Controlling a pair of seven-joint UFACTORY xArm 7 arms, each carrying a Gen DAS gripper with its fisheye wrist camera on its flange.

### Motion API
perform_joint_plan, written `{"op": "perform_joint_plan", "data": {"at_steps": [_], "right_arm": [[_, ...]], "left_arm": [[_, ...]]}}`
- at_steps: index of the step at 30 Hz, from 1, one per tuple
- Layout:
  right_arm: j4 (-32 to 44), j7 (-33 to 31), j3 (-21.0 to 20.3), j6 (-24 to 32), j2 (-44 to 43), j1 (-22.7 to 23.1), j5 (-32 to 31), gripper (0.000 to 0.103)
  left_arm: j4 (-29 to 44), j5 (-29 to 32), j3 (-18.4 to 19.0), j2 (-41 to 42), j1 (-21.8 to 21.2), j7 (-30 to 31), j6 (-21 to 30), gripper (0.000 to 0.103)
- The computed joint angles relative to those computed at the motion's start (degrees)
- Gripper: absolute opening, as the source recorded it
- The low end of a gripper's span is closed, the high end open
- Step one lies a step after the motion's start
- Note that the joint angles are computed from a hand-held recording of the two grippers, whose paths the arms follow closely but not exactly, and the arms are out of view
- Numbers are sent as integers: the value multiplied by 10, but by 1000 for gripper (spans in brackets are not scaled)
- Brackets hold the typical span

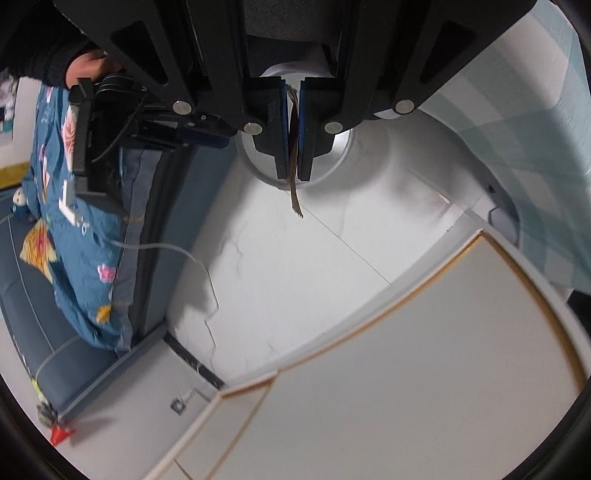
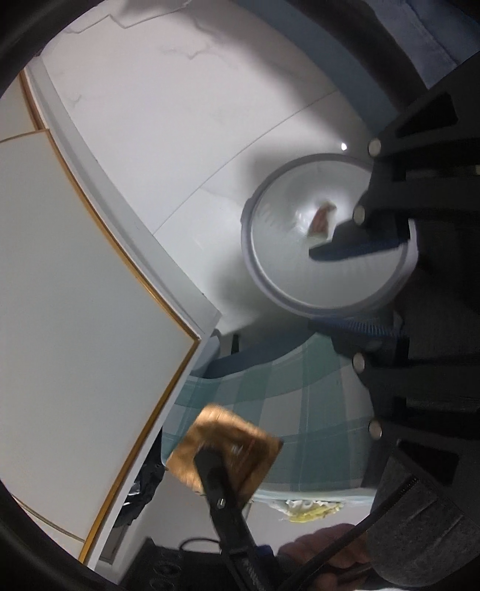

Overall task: Collect trash
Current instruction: 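Move the brown foil packet over the white bin and open the left gripper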

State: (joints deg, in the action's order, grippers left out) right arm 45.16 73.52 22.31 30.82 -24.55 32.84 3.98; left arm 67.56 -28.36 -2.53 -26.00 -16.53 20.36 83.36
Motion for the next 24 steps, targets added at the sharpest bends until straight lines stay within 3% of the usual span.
{"op": "perform_joint_plan", "data": {"at_steps": [5,12,18,24], "right_arm": [[-15,35,21,22,-55,-22,-34,56],[-21,66,37,56,-98,-36,-50,71],[-4,76,42,64,-86,-47,-53,78],[-6,89,43,63,-88,-48,-58,79]], "left_arm": [[7,13,-12,23,-12,28,29,0],[25,14,-19,52,-16,48,72,0],[38,24,-29,71,-19,66,106,0],[39,51,-42,76,-22,78,107,0]]}}
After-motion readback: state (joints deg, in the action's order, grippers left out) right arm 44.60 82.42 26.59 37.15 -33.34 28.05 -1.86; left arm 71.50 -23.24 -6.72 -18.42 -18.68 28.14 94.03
